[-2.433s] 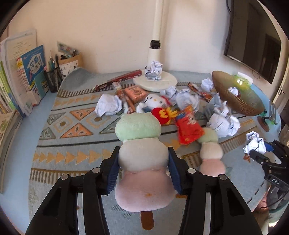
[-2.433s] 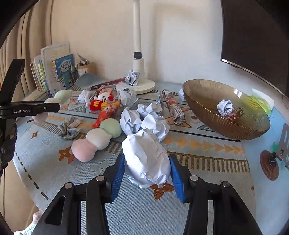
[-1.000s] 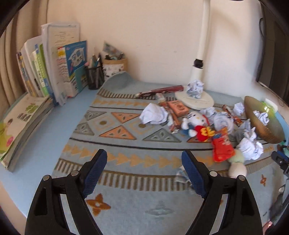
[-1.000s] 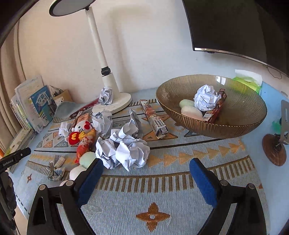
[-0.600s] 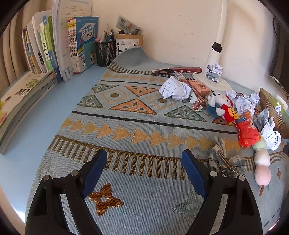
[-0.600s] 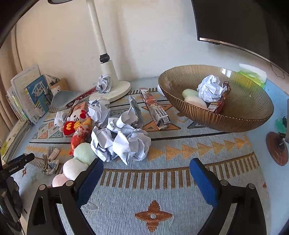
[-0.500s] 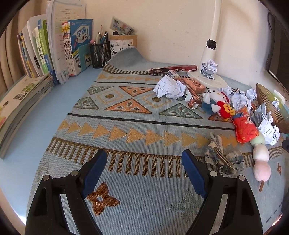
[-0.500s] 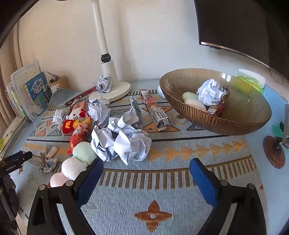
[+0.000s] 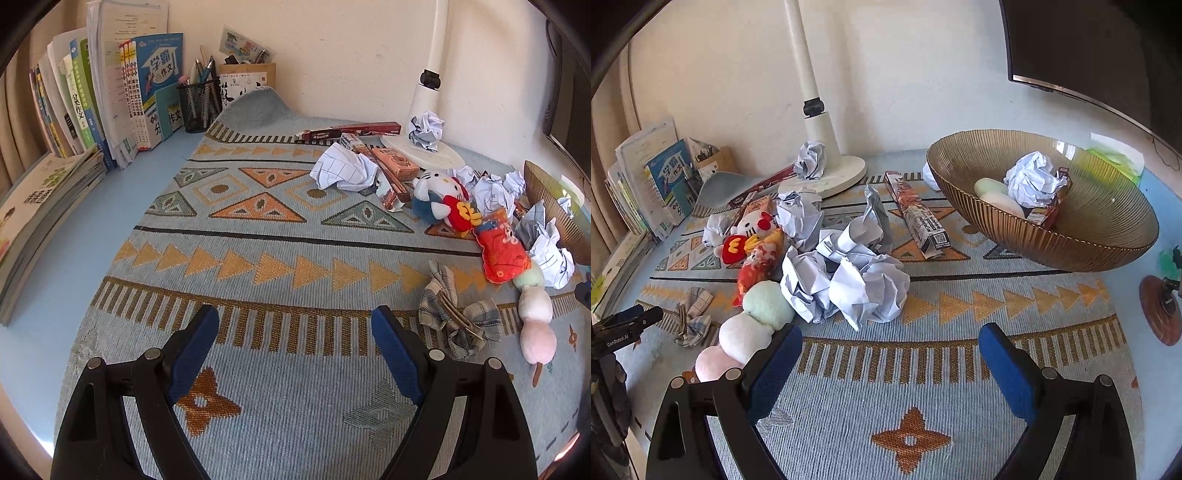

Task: Organize objects
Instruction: 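Grasp the plaid cloth bow with the left gripper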

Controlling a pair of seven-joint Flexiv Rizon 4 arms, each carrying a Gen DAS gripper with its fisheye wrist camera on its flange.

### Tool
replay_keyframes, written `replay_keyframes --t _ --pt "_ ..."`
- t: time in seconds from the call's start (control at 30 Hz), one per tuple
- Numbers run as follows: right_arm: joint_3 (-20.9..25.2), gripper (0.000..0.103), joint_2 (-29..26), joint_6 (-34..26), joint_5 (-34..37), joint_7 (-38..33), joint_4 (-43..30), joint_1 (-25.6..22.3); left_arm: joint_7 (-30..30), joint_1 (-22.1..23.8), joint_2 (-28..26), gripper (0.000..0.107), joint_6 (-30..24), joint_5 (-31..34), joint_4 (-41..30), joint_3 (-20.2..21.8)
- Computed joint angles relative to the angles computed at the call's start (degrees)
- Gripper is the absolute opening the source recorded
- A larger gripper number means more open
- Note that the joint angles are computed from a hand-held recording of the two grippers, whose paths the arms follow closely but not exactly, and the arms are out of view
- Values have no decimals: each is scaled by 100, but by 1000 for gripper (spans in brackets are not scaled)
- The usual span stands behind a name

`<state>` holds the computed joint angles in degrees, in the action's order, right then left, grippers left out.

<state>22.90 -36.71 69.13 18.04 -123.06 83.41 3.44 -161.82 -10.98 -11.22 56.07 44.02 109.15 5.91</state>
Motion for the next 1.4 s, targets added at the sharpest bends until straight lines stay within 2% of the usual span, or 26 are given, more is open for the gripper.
replay_keyframes --t 0.07,0.13,0.2,0.27,0.37,0.47,0.57,0.6,0.67,0.73,0.8,0.9,0.97,1.03,1.13,1.2,1.33,1.4 --pt "-2 96 -4 1 12 0 -6 -1 239 21 10 84 -174 -347 -18 -87" --pt "-11 96 2 17 16 20 0 9 74 50 24 84 484 -537 134 -123" --pt "-10 96 -7 -34 6 20 -21 6 99 -59 -144 84 603 -627 -57 -195" --pt "-15 96 -10 -64 2 20 -32 12 265 -274 -429 84 310 -595 -509 -230" --pt "-19 96 -7 -74 13 10 -34 16 491 -625 -877 84 -538 -555 -1261 -169" --pt "1 96 -4 -84 37 -23 -35 1 828 -683 -1107 82 -716 -754 -1505 -122" --pt "33 96 16 -83 73 -108 -15 -20 880 -645 -927 63 -46 -816 -1126 -1" --pt "26 96 30 -58 75 -127 8 -11 922 -667 -845 62 -20 -790 -1034 51" --pt "0 96 59 15 55 -155 68 24 929 -699 -661 60 20 -640 -831 150" --pt "-72 96 73 61 -31 -122 114 101 954 -582 -450 60 286 -602 -507 183" --pt "-197 96 100 143 -156 15 185 208 1131 -297 -293 60 928 -837 -83 135" --pt "-159 96 174 163 -185 146 271 172 1576 99 -216 59 2198 -1395 521 30" --pt "281 96 218 -490 197 89 108 -227 1708 43 -267 59 2463 -1518 570 127" --pt "493 96 313 -1137 680 89 0 -438 1904 -51 -352 59 2319 -1710 501 176" --pt "212 96 555 -1343 703 354 212 -59 2164 -220 -469 62 1844 -1862 295 226" --pt "115 96 613 -1576 709 345 237 168 1995 -444 -502 71 1479 -1631 97 378" --pt "-457 96 638 -1153 108 1011 494 1008 1746 -605 -505 74 929 -1236 -145 397" --pt "-428 93 512 -1302 14 1148 383 1072 1724 -504 -469 75 964 -1252 -88 321"
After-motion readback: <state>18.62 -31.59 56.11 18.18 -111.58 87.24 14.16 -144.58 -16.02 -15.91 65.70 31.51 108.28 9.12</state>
